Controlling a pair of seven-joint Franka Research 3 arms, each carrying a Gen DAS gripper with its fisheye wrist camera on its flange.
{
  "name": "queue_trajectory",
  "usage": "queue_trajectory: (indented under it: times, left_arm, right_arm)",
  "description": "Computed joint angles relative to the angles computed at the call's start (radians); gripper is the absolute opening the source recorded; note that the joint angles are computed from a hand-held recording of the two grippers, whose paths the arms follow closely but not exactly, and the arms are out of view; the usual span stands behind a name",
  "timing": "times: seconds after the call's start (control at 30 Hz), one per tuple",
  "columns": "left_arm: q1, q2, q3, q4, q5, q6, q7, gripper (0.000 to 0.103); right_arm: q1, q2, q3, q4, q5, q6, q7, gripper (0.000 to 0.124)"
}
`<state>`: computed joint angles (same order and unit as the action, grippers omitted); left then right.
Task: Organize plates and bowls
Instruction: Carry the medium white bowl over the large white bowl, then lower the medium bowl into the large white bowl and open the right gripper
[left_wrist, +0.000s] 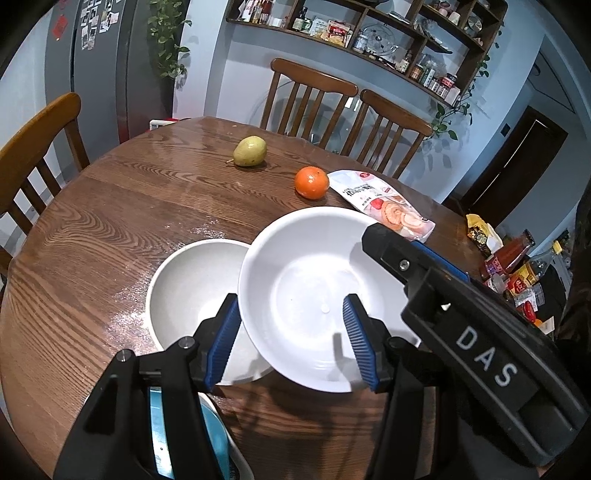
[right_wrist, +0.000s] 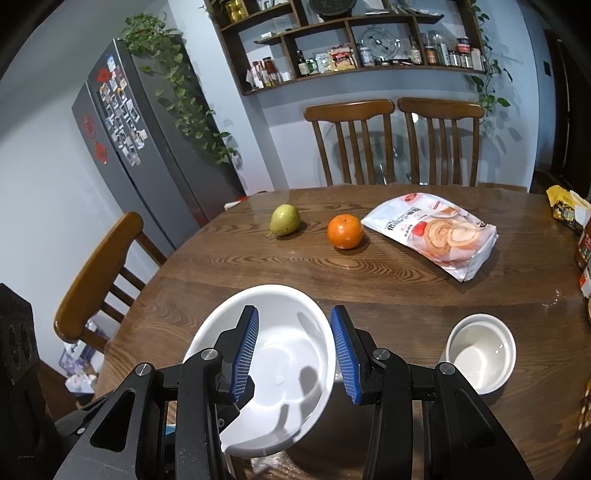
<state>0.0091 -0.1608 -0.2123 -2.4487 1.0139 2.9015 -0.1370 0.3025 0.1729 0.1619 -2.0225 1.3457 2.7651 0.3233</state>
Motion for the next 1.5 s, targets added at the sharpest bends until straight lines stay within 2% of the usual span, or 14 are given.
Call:
queue_trajectory:
  times: [0.03,0.17,0.3,0.53,0.67,0.83,1.1,1.5]
  left_arm:
    - [0.000,-0.003,-0.001,-0.002,0.003,-0.002,-0.002,0.061]
    - [-0.001,-0.010,-0.009,0.001,0.030,-0.036,-0.019,0.061]
    - [-0.006,-0.005,0.001,0.000,0.011,-0.037,0.003,0.061]
    - [-0.019,0.004,0.022,-0.007,-0.100,-0.039,0.118,0.066]
    - [-0.028,0.013,0.043,-0.020,-0.221,-0.023,0.235,0.070]
    - [-0.029,0.028,0.041,-0.010,-0.309,-0.066,0.323,0.070]
    - [-0.033,0.054,0.052,-0.003,-0.392,-0.075,0.405,0.070]
    - [-0.038,0.063,0.059,-0.001,-0.453,-0.108,0.488,0.070]
  right_arm:
    - [0.000,0.000,0.001,0.000,0.003,0.000,-0.002,0.044]
    - [0.005,-0.001,0.004,-0.003,0.004,-0.001,0.000,0.044]
    - [0.007,0.001,0.003,-0.001,0.004,-0.005,0.003,0.044]
    - [0.006,0.019,0.009,0.014,0.001,-0.034,0.028,0.044]
    - [-0.001,0.039,0.011,0.031,0.003,-0.070,0.035,0.044]
    - [-0.005,0.077,0.015,0.058,-0.030,-0.102,0.088,0.044]
    - [-0.010,0.113,0.029,0.079,-0.097,-0.107,0.166,0.044]
    - [-0.019,0.148,0.041,0.101,-0.165,-0.126,0.235,0.044]
